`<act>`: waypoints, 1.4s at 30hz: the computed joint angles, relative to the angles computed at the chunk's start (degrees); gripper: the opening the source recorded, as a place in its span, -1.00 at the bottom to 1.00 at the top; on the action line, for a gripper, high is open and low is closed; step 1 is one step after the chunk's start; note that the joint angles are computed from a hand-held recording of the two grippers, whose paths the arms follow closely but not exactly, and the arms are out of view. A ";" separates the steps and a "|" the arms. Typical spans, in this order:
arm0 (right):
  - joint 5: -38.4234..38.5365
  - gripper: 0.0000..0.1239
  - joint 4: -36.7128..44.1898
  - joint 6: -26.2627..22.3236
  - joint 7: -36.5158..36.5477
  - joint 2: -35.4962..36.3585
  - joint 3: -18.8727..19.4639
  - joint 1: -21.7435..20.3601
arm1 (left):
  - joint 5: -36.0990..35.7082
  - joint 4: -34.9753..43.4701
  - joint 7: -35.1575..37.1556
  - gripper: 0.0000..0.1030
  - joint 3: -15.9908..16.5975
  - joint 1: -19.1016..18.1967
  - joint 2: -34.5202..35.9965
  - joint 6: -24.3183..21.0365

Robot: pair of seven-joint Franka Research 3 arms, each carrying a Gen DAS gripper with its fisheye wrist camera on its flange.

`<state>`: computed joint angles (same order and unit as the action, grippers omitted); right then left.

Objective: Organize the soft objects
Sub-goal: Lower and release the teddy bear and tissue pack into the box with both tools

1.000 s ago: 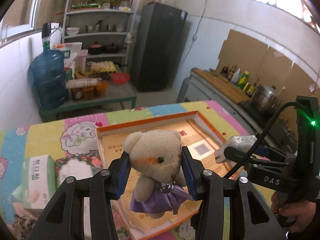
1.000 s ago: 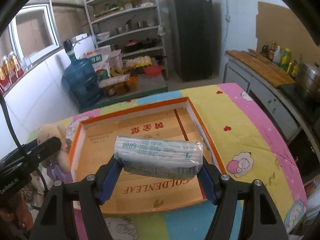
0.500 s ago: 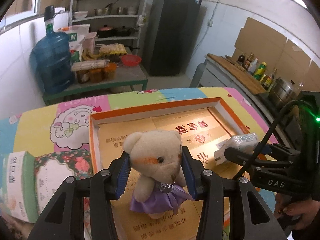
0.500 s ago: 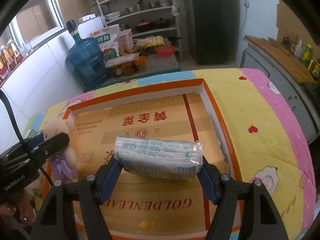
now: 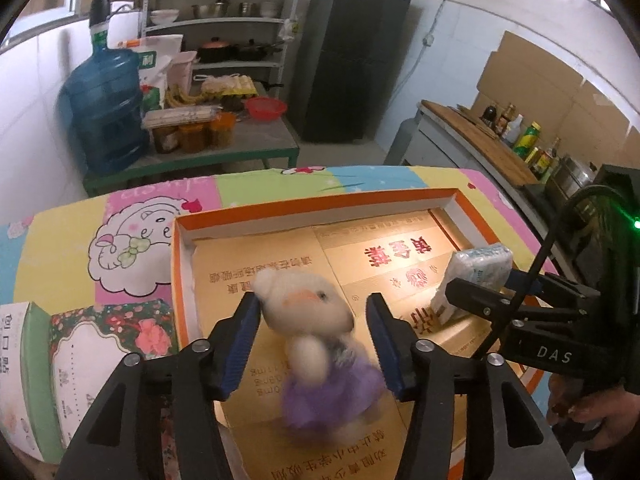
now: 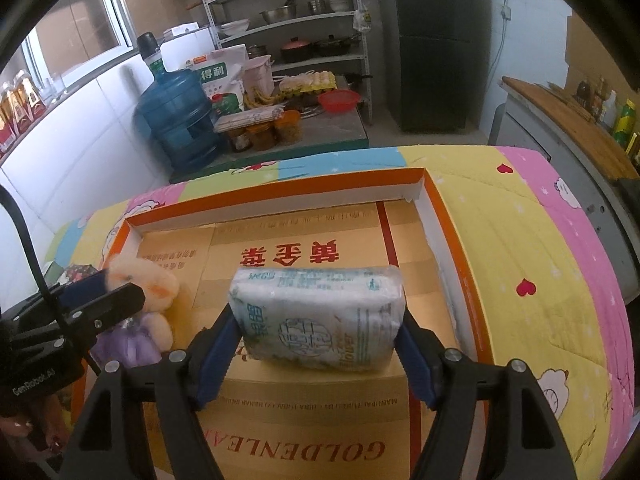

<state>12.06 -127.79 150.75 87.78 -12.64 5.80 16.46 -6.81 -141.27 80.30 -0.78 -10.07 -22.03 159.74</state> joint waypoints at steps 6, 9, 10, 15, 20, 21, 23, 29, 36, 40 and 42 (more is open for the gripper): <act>-0.43 0.23 0.03 1.21 0.76 0.49 0.03 -0.32 | 1.11 -0.76 -1.26 0.46 -0.16 0.60 -0.64 2.85; -1.39 0.28 -0.22 1.94 1.66 0.31 0.33 -0.53 | 2.42 -0.76 -2.11 0.46 -0.58 1.22 -0.95 3.35; -1.90 0.30 -0.28 2.41 2.02 0.24 0.44 -0.67 | 2.72 -0.76 -2.22 0.46 -0.53 1.23 -1.08 3.33; -1.28 0.38 -1.20 5.30 1.93 -0.76 0.18 -0.42 | 3.77 -1.30 -2.79 0.46 -0.38 1.35 -2.51 3.30; -0.83 0.40 -1.40 6.43 2.20 -1.42 0.22 -0.54 | 6.02 -2.78 -3.43 0.46 -0.50 1.82 -4.97 4.97; -0.97 0.40 -1.35 6.25 2.40 -1.55 0.32 -0.63 | 6.33 -2.94 -3.68 0.46 -0.46 1.84 -5.41 4.96; -1.18 0.40 -1.52 6.15 2.63 -1.97 0.51 -0.65 | 6.63 -3.34 -4.08 0.46 -0.23 1.62 -6.28 5.11; -2.49 0.40 -2.94 6.48 4.69 -4.45 1.50 -0.99 | 6.85 -4.57 -3.81 0.46 0.91 0.28 -8.90 5.22; -5.69 0.40 -4.94 6.37 8.98 -8.28 3.65 -2.40 | 8.26 -6.41 -4.24 0.46 0.57 0.51 -13.42 3.89; -7.69 0.40 -6.10 5.91 12.13 -10.78 4.99 -3.24 | 8.11 -7.98 -3.92 0.46 1.88 -0.51 -17.05 3.24; -9.21 0.40 -6.85 5.53 14.39 -12.45 6.20 -4.06 | 7.65 -8.79 -2.92 0.46 3.03 -1.62 -18.86 3.03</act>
<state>2.84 -134.64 156.27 102.17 -25.09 12.00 12.40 0.84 -150.06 77.37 2.25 -11.69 -40.89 162.77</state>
